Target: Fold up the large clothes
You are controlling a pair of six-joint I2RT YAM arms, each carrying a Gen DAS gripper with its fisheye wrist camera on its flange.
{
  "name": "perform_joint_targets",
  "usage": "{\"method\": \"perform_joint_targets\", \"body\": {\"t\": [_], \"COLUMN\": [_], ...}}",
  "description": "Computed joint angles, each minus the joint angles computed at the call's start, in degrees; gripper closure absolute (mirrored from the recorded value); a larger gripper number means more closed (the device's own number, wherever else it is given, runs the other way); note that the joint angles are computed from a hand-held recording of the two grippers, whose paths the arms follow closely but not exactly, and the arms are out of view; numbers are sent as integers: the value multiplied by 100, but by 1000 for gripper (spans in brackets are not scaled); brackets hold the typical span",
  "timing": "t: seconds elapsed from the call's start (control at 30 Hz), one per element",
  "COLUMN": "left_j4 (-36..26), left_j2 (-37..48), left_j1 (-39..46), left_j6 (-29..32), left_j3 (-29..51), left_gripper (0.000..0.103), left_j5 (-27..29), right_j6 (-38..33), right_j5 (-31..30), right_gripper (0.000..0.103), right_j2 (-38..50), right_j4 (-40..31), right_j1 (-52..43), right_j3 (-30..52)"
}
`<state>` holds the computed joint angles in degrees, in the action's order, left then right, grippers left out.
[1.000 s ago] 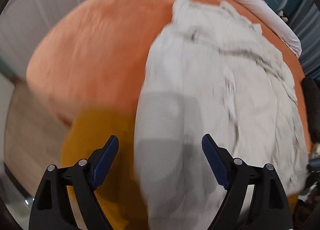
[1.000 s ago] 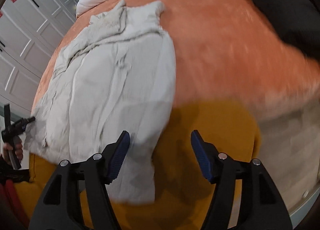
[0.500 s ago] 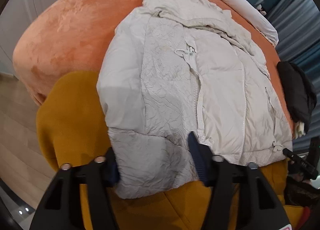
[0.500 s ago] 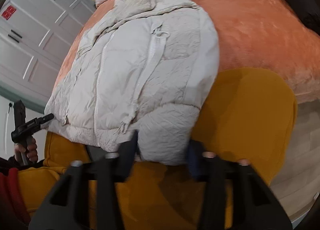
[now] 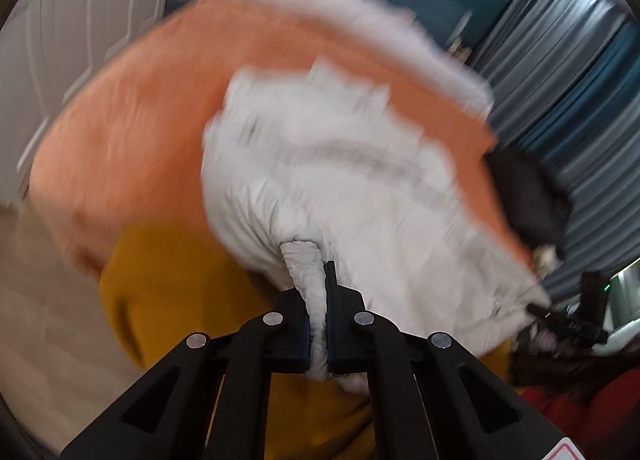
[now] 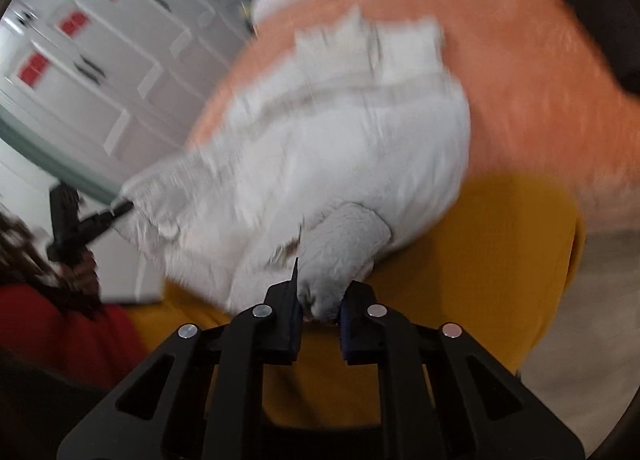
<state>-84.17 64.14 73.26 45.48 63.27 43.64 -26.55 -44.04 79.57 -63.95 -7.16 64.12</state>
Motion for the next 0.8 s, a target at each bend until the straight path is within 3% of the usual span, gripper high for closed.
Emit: {"method": "perform_joint_targets", "body": {"t": [0.07,0.2,0.27,0.33,0.47,0.6,0.8], "left_j4": [314,2483,3498,4429,5377,5832,5472], "left_j2": [-5,323,710,1267,2378,3863,5897], "left_j1": [-252,-1264,-1677,-2117,-2845,-3418,-3772], "left_j6": [-514,-2640,-3572,-4327,-4898,-5403,-5605], "left_j3": [427,796,898,1107,1712,2635,4241], "left_gripper": [101,101,100,100,100,99,97], "left_j5": [415,594,314,-165,-1241,-2214,-3062], "right_j6": [526,2055,2812,3371,4291,4736,4893], "right_j5": [-445,-866,-474,-206,555,1520,2479], "right_gripper": [91,91,91,91,91,91,90], "right_j2": [113,729,1145,1600,2854,3917,5712], "right_j4": [421,2136,3440,4226,5276,5513,4594], "right_j1": [-59,63,356,579,1072,1552,2015], "right_j3": [628,1462,1654,1848,2709,3697,5816]}}
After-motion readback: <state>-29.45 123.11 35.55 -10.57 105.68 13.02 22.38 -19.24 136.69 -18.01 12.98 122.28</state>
